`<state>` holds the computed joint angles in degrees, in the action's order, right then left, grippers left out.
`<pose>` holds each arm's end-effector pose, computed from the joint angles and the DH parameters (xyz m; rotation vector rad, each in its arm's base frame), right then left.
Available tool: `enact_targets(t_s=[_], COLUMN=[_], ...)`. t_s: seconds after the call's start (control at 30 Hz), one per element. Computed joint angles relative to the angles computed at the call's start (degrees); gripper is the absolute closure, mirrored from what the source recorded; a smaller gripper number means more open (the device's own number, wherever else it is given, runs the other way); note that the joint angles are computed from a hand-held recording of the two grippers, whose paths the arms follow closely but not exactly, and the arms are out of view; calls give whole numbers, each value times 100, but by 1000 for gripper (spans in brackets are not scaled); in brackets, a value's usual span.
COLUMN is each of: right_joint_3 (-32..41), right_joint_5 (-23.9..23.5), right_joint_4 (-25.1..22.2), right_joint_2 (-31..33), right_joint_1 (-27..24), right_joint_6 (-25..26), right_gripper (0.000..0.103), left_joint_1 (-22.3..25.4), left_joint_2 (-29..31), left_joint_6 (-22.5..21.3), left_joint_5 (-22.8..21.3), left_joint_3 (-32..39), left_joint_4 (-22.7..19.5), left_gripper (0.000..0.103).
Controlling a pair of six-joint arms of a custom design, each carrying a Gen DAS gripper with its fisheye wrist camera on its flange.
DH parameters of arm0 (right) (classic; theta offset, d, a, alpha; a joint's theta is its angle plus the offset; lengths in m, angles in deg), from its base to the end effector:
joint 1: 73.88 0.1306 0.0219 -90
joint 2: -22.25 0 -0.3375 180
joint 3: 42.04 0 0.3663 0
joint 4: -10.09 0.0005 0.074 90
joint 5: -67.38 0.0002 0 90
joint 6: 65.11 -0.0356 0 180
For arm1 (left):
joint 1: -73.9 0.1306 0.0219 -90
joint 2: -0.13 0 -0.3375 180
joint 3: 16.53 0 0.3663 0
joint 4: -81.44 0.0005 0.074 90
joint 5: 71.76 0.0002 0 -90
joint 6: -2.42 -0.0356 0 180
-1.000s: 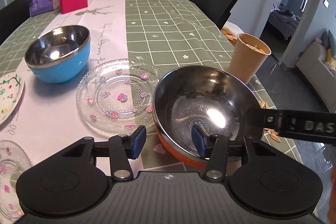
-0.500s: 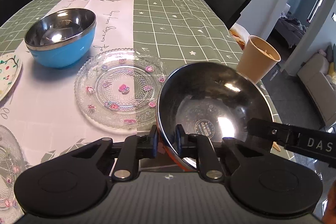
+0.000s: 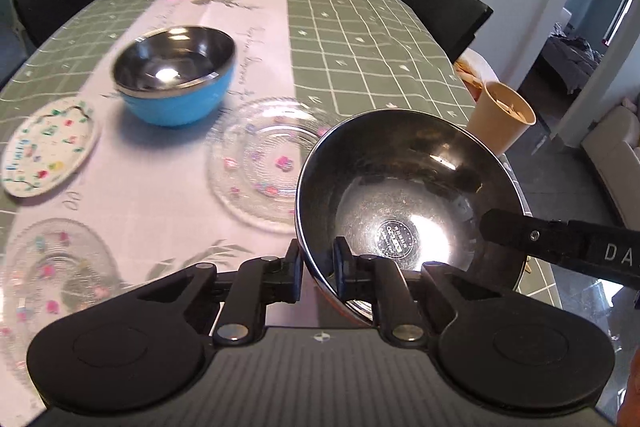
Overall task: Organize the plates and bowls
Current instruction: 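Lift the orange bowl with both grippers and carry it toward the glass plates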
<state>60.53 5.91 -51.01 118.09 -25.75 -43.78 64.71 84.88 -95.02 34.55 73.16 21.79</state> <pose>0.3342 0.3466 0.4236 0.6167 2.3112 0.3349 0.4112 -0.0772 0.4098 0.4755 2.4637 -0.3713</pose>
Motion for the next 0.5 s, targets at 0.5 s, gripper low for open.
enact_targets(t_s=[0.5], right_joint_3=[1696], right_joint_5=[-440], right_joint_4=[-52], right_joint_2=[941], right_joint_1=[815], right_joint_6=[-109], right_gripper=[89], left_joint_1=[1805], left_joint_2=[-1087], left_joint_6=[-403], left_joint_5=[78], left_joint_3=[-8], left_joint_4=[-1009], left_gripper=[86])
